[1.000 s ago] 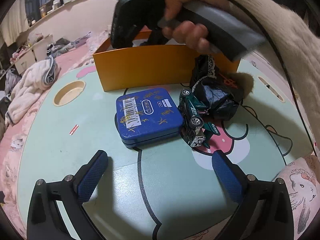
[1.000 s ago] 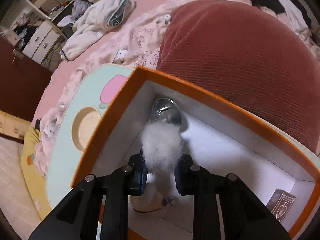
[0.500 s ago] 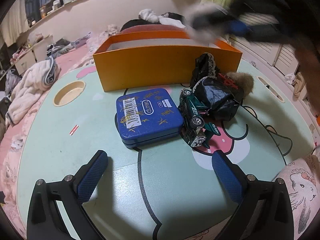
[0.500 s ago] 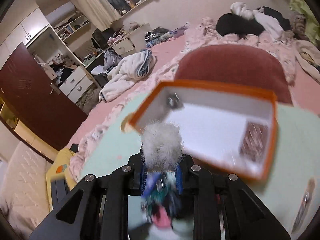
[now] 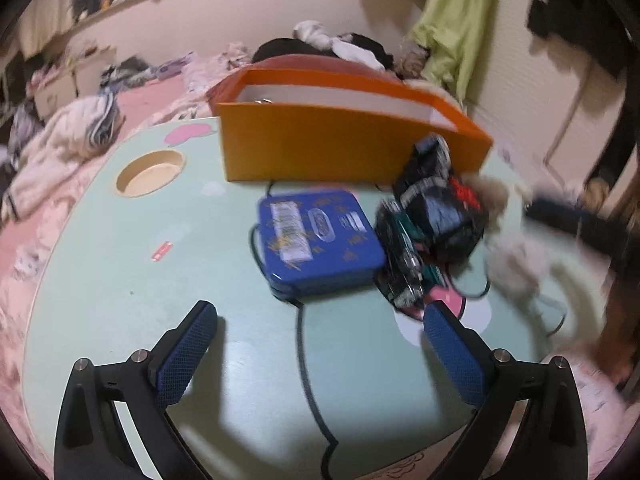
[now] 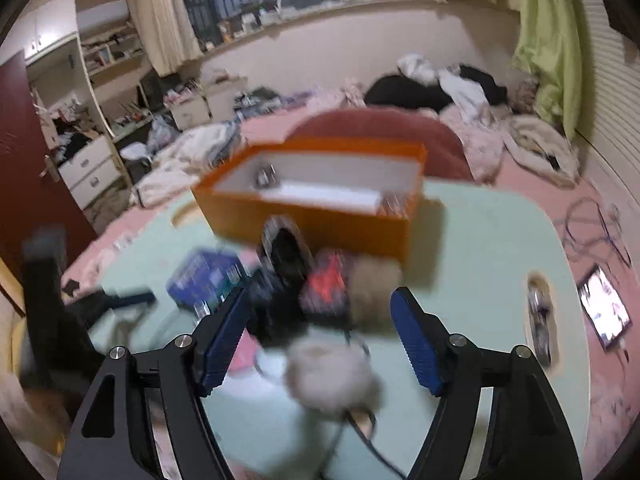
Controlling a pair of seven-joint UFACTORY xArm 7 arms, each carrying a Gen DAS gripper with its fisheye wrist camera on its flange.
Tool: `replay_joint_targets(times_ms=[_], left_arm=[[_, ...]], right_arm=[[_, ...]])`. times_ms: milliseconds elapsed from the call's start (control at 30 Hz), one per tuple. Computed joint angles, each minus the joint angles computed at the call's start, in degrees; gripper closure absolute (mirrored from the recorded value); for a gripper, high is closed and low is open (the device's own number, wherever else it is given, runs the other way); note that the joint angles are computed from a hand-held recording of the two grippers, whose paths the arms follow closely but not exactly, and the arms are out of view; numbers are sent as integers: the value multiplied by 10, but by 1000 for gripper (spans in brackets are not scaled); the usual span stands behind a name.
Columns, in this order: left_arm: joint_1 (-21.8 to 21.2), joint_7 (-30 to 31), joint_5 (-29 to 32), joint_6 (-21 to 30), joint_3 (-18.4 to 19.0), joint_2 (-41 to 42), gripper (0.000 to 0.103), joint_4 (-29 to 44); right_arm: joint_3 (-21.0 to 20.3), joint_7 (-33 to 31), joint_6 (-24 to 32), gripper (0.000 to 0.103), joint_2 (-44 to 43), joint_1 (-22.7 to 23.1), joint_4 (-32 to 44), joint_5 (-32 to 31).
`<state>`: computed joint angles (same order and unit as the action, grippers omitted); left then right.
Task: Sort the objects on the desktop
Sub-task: 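Grasp the white fluffy keychain with the right gripper, drop it on the table, then grasp the brown card box with the left gripper, place it on the pile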
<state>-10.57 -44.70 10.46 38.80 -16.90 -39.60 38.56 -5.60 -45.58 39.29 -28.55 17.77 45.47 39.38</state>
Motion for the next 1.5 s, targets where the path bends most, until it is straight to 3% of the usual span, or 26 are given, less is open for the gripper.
replay_joint_targets(times_ms=[100, 133, 200, 333, 367, 500, 600, 667, 767, 867, 1167, 1233, 1300, 1333, 1367, 1500], left_arm=[[1, 15, -5, -14, 21, 0, 1, 16], [2, 28, -6, -22, 29, 8, 4, 29], [4, 60, -8, -44, 43, 42, 9, 73], [-47, 168, -88, -50, 100, 154, 9, 194], [-66, 210, -126, -27, 119, 201, 12, 248], [-62, 279, -183, 98, 117, 363, 30, 439], [-44, 268, -220, 189, 110, 479, 46, 570], [-30, 256, -261, 234, 104, 539, 49, 630], [-21, 250, -290, 263, 95, 590, 49, 666], [-37, 248, -247, 250, 96, 596, 53, 660], [-85, 206, -47, 302, 126, 565, 56, 655], [-71, 204, -65, 277, 123, 557, 56, 648], [-47, 217, -127, 235, 113, 539, 53, 624], [-39, 222, -156, 234, 108, 545, 46, 632], [-41, 219, -163, 241, 104, 555, 39, 647], [-83, 201, -89, 352, 114, 648, 39, 781]], right_arm=[[33, 42, -1, 30, 11, -34, -19, -73], [35, 66, -10, 28, 17, -29, -25, -101], [77, 96, -51, 24, 14, -48, -41, -140], [57, 97, -44, 23, 17, -20, -33, -153], [53, 99, -44, 23, 19, -17, -31, -154], [48, 105, -50, 23, 24, -12, -29, -157], [41, 98, -59, 23, 22, -8, -39, -153], [34, 90, -64, 23, 12, -5, -55, -146], [28, 87, -65, 23, 9, -3, -59, -141], [24, 83, -63, 23, 11, -2, -57, -136], [24, 81, -63, 23, 5, -3, -62, -130], [24, 81, -63, 23, 6, -3, -61, -131], [25, 81, -63, 23, 7, -3, -61, -131], [25, 81, -63, 23, 7, -4, -61, -131], [25, 82, -64, 23, 7, -4, -61, -132], [26, 83, -64, 23, 6, -3, -62, -132]])
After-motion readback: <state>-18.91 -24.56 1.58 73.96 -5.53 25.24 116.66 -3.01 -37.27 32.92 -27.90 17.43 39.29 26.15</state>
